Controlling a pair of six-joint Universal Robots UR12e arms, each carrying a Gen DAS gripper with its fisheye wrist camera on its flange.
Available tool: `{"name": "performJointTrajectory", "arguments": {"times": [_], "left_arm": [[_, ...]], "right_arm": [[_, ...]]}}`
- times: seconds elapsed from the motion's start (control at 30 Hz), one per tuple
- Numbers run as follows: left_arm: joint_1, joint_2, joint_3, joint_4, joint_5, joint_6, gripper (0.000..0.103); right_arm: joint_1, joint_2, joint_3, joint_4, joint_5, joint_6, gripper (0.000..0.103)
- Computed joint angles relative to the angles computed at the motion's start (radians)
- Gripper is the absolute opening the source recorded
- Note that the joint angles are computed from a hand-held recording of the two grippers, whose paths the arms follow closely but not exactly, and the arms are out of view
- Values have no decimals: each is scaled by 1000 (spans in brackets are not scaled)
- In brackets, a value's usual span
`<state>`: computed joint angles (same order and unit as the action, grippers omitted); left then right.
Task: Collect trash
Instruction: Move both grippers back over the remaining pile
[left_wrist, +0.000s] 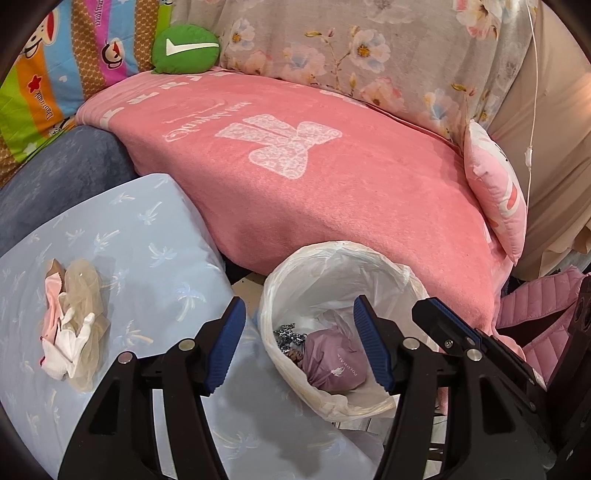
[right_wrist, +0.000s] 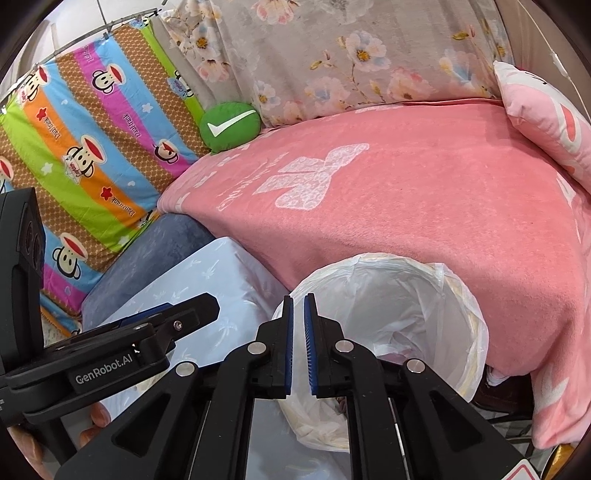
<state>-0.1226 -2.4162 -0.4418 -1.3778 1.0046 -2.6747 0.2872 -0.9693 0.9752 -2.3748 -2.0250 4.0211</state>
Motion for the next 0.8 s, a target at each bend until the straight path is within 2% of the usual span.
{"name": "performJointTrajectory", "arguments": {"times": [0.37,0.47,0.8], "left_arm": [[26,-19,24,0,21,-65,58],[35,-22,25,7,29,-86,64],[73,-55,62,12,74,-176,69]], "right_arm": [[12,52,-85,36,37,-42,13],[15,71,-118,53,44,-51,18],[32,153,-256,125,90,-99,20]]}}
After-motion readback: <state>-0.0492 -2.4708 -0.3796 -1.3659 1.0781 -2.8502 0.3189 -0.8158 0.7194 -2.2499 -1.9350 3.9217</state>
